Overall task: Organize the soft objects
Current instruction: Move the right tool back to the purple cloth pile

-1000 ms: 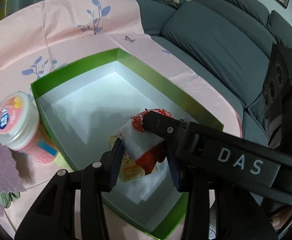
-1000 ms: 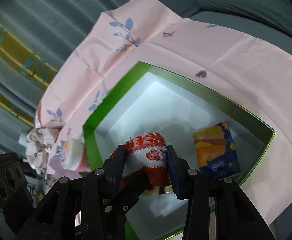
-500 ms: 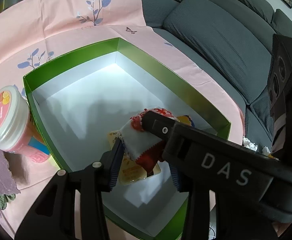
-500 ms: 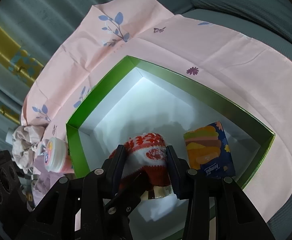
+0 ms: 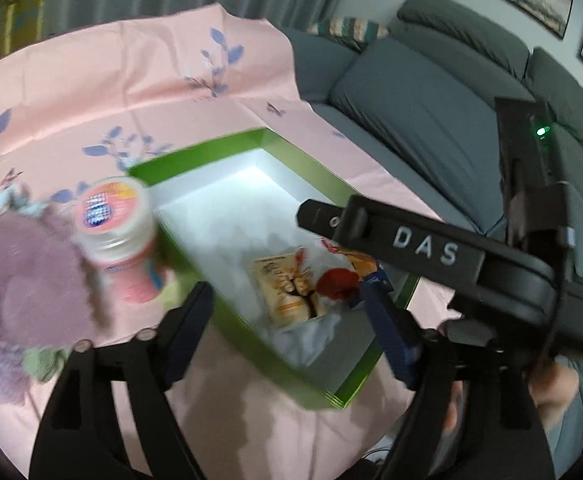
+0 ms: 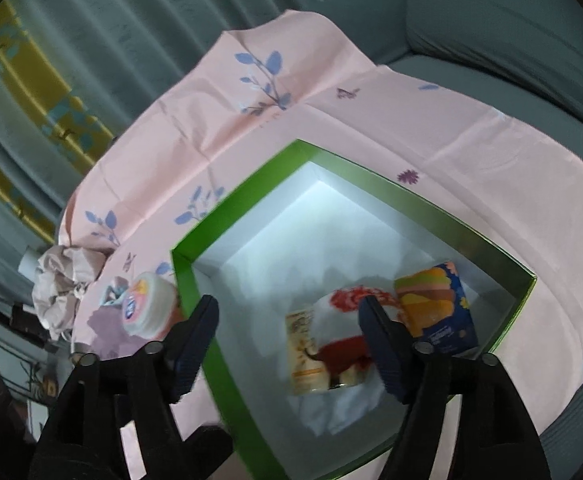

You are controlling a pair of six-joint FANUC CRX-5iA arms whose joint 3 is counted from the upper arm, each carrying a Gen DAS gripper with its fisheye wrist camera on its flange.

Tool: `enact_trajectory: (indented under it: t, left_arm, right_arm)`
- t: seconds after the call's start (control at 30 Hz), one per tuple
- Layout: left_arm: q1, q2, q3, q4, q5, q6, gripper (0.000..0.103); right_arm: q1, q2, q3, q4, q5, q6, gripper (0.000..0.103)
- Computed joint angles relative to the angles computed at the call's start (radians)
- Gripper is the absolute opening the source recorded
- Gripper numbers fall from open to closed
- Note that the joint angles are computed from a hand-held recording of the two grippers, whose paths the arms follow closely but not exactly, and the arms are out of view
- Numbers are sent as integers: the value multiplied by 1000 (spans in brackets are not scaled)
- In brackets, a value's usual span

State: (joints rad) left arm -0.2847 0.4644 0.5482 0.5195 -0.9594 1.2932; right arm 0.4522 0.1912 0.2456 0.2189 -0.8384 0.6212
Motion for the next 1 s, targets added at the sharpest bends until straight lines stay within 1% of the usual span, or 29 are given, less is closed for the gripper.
enact_trajectory:
  t: [0.03, 0.07, 0.1, 0.2, 0.27, 0.3, 0.4, 0.5, 0.6, 0.63, 0.67, 0.7, 0.73, 0.8, 0.83, 0.87, 0.97, 1.0]
  left_arm:
    - [9, -30, -46, 12, 26, -6, 84]
    - [19, -53, -80, 16, 41, -8, 86]
    - [33, -83, -121, 14, 57, -3, 88]
    - [70, -164, -233, 0, 117, 11, 89]
    - [98, -206, -286, -27, 137, 37, 89]
    - [120, -234, -319, -55, 147, 70, 89]
    - [168, -284, -373, -129, 154, 156, 89]
    - [225, -336, -456, -163, 198, 217, 89]
    - [261, -353, -497, -210, 244, 296, 89]
    - [271, -353, -508, -208, 254, 309, 89]
    - [279, -352, -516, -208, 261, 324, 89]
    - [288, -343, -508, -225, 240, 359, 89]
    - [293, -337, -504, -222, 231, 365, 88]
    - [305, -341, -514, -210, 239, 353, 88]
    - [305, -340, -505, -239, 238, 380, 88]
    - [305, -337, -493, -269, 229, 410, 88]
    - [315, -338, -491, -284, 217, 419, 88]
    - [316, -340, -487, -309, 215, 440, 88]
  right_arm:
    - [9, -1, -2, 16, 1, -6, 85]
    - [18, -1, -5, 31, 4, -11, 86]
    - [26, -1, -4, 42, 4, -11, 86]
    - [52, 3, 4, 68, 3, -1, 86]
    - [71, 5, 9, 81, 6, 13, 86]
    - [79, 3, 8, 83, 18, 21, 86]
    - [97, 0, 22, 37, 52, 84, 86]
    - [121, 12, 57, -17, 75, 148, 86]
    - [152, 40, 97, -38, 85, 178, 86]
    - [163, 53, 114, -40, 77, 182, 86]
    - [177, 80, 150, -45, 55, 192, 86]
    - [186, 96, 171, -45, 41, 198, 86]
    - [199, 135, 225, -57, 5, 221, 86]
    - [215, 187, 301, -76, -58, 256, 86]
    - [227, 240, 374, -76, -110, 271, 86]
    - [231, 269, 414, -77, -140, 280, 86]
    - [256, 423, 637, -37, -277, 269, 86]
    - [262, 479, 719, -17, -321, 258, 86]
